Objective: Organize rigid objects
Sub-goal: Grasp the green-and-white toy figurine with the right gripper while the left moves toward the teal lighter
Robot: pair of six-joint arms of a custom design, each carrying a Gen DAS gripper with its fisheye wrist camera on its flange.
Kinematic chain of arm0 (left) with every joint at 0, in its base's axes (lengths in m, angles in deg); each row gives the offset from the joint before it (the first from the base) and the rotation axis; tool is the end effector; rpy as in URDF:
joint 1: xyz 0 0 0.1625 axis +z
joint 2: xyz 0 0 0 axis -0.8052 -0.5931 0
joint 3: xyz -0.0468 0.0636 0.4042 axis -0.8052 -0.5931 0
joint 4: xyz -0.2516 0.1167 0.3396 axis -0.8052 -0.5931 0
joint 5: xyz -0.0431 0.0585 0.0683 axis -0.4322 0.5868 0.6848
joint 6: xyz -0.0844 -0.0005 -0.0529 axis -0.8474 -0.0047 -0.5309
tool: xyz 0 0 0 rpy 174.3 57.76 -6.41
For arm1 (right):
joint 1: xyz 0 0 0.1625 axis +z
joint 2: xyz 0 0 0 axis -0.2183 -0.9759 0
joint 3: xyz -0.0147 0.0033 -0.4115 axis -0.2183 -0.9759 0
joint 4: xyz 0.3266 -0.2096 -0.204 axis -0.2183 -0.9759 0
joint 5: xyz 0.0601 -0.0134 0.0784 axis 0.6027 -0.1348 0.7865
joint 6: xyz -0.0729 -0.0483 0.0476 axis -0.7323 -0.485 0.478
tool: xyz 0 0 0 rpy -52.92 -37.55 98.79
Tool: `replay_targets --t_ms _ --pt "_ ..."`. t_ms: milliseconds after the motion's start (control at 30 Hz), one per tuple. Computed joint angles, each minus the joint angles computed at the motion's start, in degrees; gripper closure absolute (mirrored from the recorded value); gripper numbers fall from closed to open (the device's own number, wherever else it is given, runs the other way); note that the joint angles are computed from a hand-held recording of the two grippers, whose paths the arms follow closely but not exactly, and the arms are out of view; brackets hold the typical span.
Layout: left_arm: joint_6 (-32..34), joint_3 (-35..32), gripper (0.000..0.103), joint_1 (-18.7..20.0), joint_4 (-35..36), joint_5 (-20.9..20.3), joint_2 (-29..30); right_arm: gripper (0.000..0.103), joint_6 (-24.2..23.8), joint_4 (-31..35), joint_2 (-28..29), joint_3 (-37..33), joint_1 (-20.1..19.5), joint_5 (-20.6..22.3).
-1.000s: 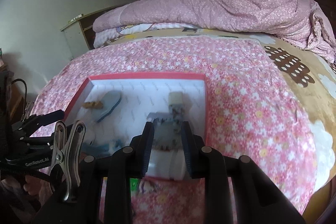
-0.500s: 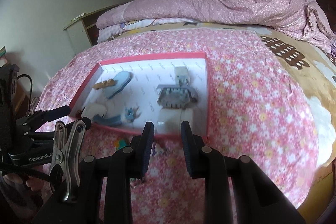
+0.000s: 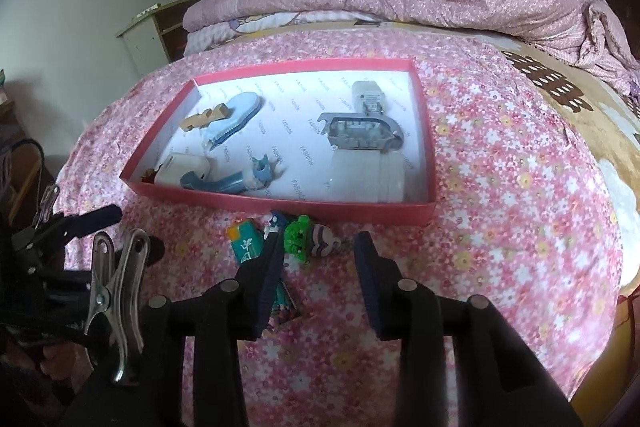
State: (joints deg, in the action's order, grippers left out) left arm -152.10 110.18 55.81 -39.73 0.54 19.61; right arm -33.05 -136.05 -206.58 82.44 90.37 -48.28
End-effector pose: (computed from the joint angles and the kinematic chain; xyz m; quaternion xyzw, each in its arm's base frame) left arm -0.3232 -0.2147 -0.0093 0.0974 0.8587 -0.3499 0.3616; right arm 0.0492 -0.3281 0.2973 0.2990 -0.9194 0.1686 0.1920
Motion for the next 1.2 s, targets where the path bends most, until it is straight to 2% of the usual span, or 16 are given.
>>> replay_targets --t_ms 133,367,667,767,833,1200 --pt "-0.35 0.41 0.022 -0.33 -0.33 -0.18 0.41 0.054 1.35 -2.25 1.32 0.7 0.6 -1.88" --pt "0.39 1.85 0.022 -0.27 -3.34 -0.68 0.57 0.054 3.99 -4.39 4.45 1.03 1.97 -3.83" --pt "0.0 3.52 0.022 -0.17 -5.89 -1.17 0.12 0.048 4.76 -9.69 7.61 1.94 2.68 -3.26" --pt "0.11 3.7 0.022 -0.35 -6.08 -1.03 0.08 0.048 4.51 -9.31 7.3 1.96 1.92 -2.04" --pt "0.13 3.62 0.022 -0.35 -5.97 -1.02 0.13 0.052 4.44 -9.39 7.07 1.95 1.52 -1.72" --pt "3.21 2.95 0.022 -0.43 -8.15 -0.88 1.2 0.053 2.16 -6.52 2.96 1.88 -0.93 0.96"
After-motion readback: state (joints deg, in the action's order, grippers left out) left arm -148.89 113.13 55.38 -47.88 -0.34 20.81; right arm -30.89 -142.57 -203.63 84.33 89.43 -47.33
